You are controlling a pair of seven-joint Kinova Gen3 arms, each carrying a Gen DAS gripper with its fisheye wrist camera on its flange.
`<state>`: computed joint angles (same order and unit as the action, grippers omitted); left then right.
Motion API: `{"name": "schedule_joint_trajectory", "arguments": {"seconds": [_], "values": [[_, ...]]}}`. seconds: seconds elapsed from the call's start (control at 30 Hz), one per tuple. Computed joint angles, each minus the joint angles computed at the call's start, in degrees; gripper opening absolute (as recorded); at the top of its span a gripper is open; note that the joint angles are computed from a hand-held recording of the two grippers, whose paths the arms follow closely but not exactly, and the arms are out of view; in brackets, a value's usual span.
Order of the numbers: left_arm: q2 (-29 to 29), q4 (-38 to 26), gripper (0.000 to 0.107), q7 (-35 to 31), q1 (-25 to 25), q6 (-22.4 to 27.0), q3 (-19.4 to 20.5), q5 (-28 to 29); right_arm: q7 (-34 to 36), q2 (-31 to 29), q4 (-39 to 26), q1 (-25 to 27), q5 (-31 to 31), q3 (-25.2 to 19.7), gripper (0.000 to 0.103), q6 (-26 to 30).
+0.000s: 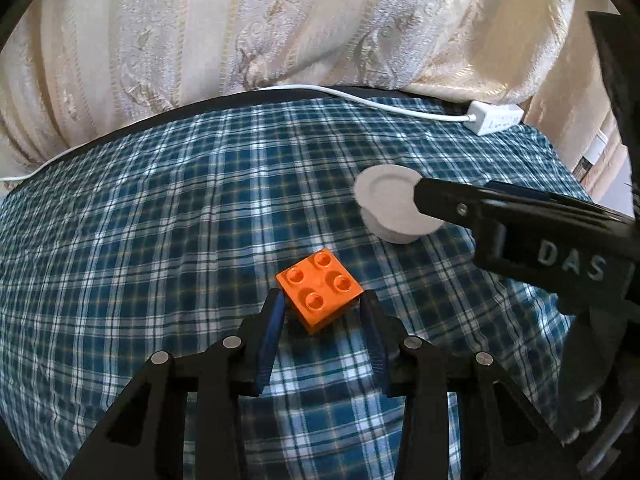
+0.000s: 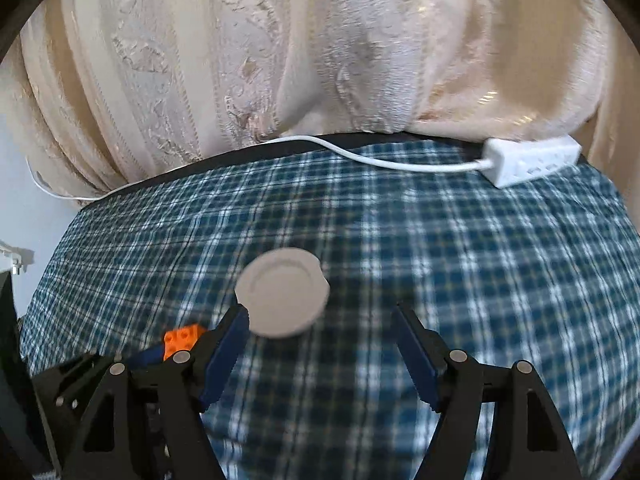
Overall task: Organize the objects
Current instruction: 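Grasp the orange Lego brick with the left tool while the right tool grasps the white cap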
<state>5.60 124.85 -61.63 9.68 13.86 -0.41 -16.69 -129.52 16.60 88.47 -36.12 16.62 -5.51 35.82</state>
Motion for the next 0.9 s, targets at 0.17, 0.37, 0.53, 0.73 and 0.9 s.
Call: {"name": "schedule_joint_trajectory", "arguments": {"seconds": [0.17, 0.37, 0.53, 0.73, 0.9], "values": [[0.06, -0.28, 0.04, -1.78, -1.71, 0.55, 0.39, 2.63, 6.66, 2.53, -3.03, 2.58, -4.81, -1.99, 0.086, -0.26], [0.66, -0.43, 0.04, 0.8, -0.45, 1.03, -0.85, 0.62, 9.91, 4.69, -4.82, 1.16, -5.42, -1.21, 0.087, 0.66], [0.62, -0.49, 0.04, 1.66, -0.39, 1.21, -0.71, -0.07, 9.72, 6.17, -5.79, -0.56, -4.21, 0.22, 0.086, 1.93], [0.59, -0.44, 0.04, 1.1, -0.84, 1.14, -0.41, 0.31, 9.08, 5.87, -5.07, -1.23, -3.29, 0.84, 0.066, 1.91], [0.11, -0.27, 0.04, 0.33, -0.94, 0.77, 0.02, 0.72, 5.9, 3.92, -2.53, -2.54, -1.15, 1.74, 0.065, 0.27]]}}
